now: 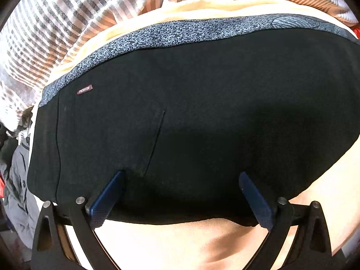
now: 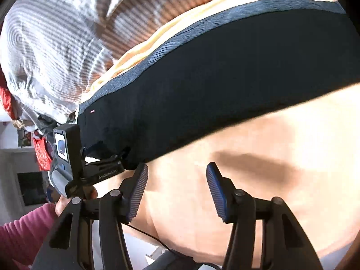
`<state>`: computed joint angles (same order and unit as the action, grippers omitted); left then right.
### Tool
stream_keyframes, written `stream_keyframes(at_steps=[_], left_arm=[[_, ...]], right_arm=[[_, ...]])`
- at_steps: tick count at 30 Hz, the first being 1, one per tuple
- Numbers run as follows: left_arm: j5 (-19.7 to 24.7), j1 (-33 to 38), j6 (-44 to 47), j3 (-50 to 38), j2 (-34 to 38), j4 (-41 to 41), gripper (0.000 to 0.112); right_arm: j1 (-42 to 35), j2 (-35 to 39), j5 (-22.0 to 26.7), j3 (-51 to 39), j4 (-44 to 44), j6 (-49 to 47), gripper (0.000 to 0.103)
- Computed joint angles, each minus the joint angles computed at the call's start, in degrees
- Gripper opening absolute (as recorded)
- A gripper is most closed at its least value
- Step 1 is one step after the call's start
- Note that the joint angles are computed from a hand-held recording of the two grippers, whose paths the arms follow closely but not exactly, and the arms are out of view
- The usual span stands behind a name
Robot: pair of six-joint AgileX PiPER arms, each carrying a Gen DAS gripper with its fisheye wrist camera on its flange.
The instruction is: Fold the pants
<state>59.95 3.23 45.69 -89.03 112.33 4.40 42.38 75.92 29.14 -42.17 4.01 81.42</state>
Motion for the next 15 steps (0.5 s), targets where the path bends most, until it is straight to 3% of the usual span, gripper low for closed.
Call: stream_keyframes(at_steps=[3,9,15], left_arm=[[-0.76,-1.21,-2.03,-0.25,1.22,1.27,0.102],[2.65,-4.47,-9.88,-2.95,1.26,5.75,0.102],[7.54,-9.01,-11.04,-3.83,-2.89,0.87,0.102]], right_arm=[[1.01,-3.87,0.73,3.35,-2.41,5.6,0.061],[3.72,-10.12,1.86,9.56,-3.99,13.77,0.062],[8.92,-17.51,3.99,15.38,-8.99,26.36,0.062]])
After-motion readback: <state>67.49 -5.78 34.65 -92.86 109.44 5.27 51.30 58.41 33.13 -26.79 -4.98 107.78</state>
